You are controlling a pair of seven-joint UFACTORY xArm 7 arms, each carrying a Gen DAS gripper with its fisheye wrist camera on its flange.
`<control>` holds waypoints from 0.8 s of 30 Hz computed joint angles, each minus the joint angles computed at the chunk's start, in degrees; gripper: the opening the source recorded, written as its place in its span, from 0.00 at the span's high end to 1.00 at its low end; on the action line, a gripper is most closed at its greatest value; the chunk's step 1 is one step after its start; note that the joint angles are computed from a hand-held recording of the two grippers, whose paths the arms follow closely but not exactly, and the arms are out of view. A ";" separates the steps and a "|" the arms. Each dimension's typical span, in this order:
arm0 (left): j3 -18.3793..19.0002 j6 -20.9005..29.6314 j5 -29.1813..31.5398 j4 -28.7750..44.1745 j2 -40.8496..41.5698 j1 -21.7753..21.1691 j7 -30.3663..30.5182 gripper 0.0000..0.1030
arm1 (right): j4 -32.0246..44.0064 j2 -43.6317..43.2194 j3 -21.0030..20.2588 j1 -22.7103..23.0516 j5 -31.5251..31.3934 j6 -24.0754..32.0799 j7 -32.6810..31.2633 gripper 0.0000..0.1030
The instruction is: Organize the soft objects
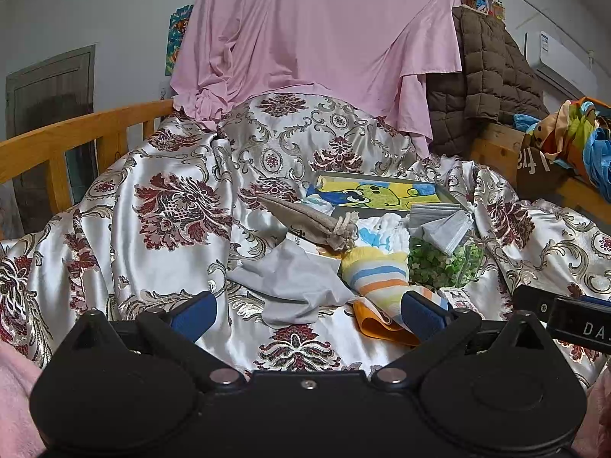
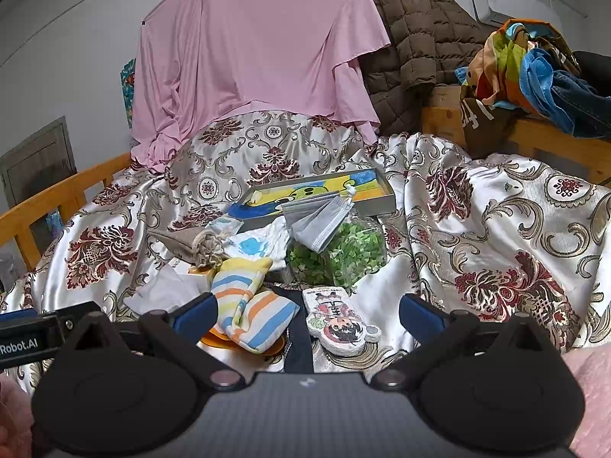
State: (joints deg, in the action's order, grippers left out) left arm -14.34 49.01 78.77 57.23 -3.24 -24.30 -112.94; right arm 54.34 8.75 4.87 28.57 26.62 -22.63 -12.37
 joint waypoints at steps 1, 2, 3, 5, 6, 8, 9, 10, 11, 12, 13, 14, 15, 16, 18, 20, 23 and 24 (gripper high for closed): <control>0.02 -0.03 -0.03 -0.02 -0.04 0.00 -0.04 0.01 | 0.01 0.02 0.02 -0.04 -0.07 -0.02 0.06 0.00; -0.01 0.06 0.00 0.00 -0.02 -0.01 -0.11 0.01 | -0.05 0.00 0.10 -0.17 -0.30 -0.03 0.26 0.00; -0.01 0.11 0.02 0.02 0.00 -0.02 -0.12 0.01 | -0.02 0.04 0.08 -0.17 -0.34 0.00 0.27 0.00; 0.01 0.05 -0.03 0.02 0.00 -0.03 -0.08 0.01 | -0.02 0.03 -0.02 -0.10 -0.26 0.08 0.17 0.00; 0.01 0.05 -0.03 0.02 0.00 -0.03 -0.08 0.01 | -0.06 -0.01 -0.02 -0.10 -0.30 0.10 0.18 0.00; 0.02 0.04 -0.01 0.01 -0.01 -0.04 -0.08 0.01 | -0.05 0.00 -0.02 -0.13 -0.34 0.11 0.22 0.00; 0.02 0.04 -0.01 0.01 -0.01 -0.04 -0.08 0.01 | -0.09 -0.03 -0.04 -0.11 -0.32 0.12 0.19 0.00; 0.02 0.04 -0.01 0.01 -0.01 -0.04 -0.08 0.01 | -0.09 -0.03 -0.04 -0.11 -0.32 0.12 0.20 0.00; 0.02 0.04 -0.01 0.01 -0.01 -0.04 -0.08 0.01 | -0.10 -0.05 -0.04 -0.13 -0.34 0.13 0.22 0.00; 0.02 0.04 -0.01 0.01 -0.01 -0.04 -0.08 0.01 | -0.10 -0.05 -0.04 -0.12 -0.34 0.13 0.23 0.00; 0.01 0.09 -0.03 0.03 0.01 -0.04 -0.08 0.01 | -0.04 0.00 -0.02 -0.18 -0.43 0.17 0.29 0.00; 0.01 0.09 -0.03 0.03 0.01 -0.04 -0.08 0.01 | -0.09 -0.04 0.00 -0.22 -0.53 0.15 0.37 0.00; 0.02 0.09 -0.03 0.03 0.01 -0.05 -0.08 0.01 | -0.07 -0.02 0.00 -0.25 -0.57 0.20 0.42 0.00; 0.02 0.06 -0.02 0.01 0.00 -0.04 -0.13 0.01 | -0.04 0.00 -0.04 -0.22 -0.54 0.23 0.38 0.00; 0.02 0.07 -0.08 0.03 0.00 -0.05 -0.04 0.01 | -0.08 -0.05 -0.09 -0.13 -0.46 0.25 0.32 0.00; 0.02 0.07 -0.08 0.03 0.00 -0.05 -0.04 0.01 | -0.03 -0.01 -0.11 -0.14 -0.49 0.27 0.32 0.00; 0.02 0.06 -0.05 0.02 0.00 -0.04 -0.05 0.01 | -0.08 -0.08 -0.11 -0.13 -0.48 0.33 0.35 0.00; 0.02 0.06 -0.05 0.02 0.00 -0.04 -0.05 0.01 | -0.07 -0.08 -0.13 -0.09 -0.42 0.30 0.30 0.00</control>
